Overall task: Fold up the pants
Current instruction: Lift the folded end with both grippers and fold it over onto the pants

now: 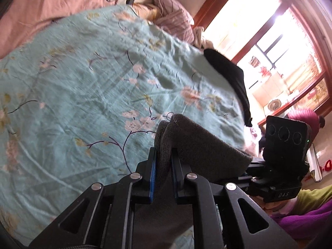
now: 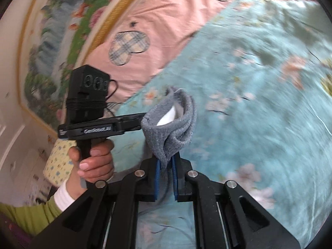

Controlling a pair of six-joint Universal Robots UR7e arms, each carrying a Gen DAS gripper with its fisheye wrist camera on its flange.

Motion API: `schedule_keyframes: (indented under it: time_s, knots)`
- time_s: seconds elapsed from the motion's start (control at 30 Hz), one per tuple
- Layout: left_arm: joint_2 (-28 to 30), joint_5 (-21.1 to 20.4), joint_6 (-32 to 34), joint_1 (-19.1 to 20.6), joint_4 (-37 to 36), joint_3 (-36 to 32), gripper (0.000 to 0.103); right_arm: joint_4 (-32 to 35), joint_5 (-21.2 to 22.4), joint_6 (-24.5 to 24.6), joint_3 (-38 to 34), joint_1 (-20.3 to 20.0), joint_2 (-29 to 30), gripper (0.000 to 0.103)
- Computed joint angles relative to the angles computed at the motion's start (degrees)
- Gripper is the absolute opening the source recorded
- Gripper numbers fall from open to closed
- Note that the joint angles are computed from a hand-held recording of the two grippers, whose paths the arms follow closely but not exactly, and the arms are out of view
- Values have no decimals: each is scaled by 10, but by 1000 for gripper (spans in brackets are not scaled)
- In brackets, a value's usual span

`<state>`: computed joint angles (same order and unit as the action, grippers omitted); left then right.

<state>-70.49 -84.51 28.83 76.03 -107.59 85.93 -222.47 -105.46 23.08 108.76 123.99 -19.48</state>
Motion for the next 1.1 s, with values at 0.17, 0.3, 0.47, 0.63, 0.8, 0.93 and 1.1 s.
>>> schedule_keyframes:
  time_s: [0.17,0.3,0.47,0.63,0.8,0.93,1.1]
  knots:
    - [-45,-10,2,5,-15,20,11,33,72,-50,-28,5,1,11]
    - [-80,-14,1,17,-19,32,11,80,117,-75,-61,7,10,11]
    - [-110,-15,-9,41,-30,43,10,141,157,-87,-110,10,34,11]
    - [-133,-13,-15,68,-42,61,7,203,169,-89,-154,14,58,11]
    - [-153,-19,-25,98,-51,75,7,244,176,-94,-176,14,70,11]
    - [-166,-27,-39,125,-70,94,8,297,171,-103,-203,19,82,11]
    - [-169,-36,-70,165,-94,110,8,362,159,-114,-230,19,93,11]
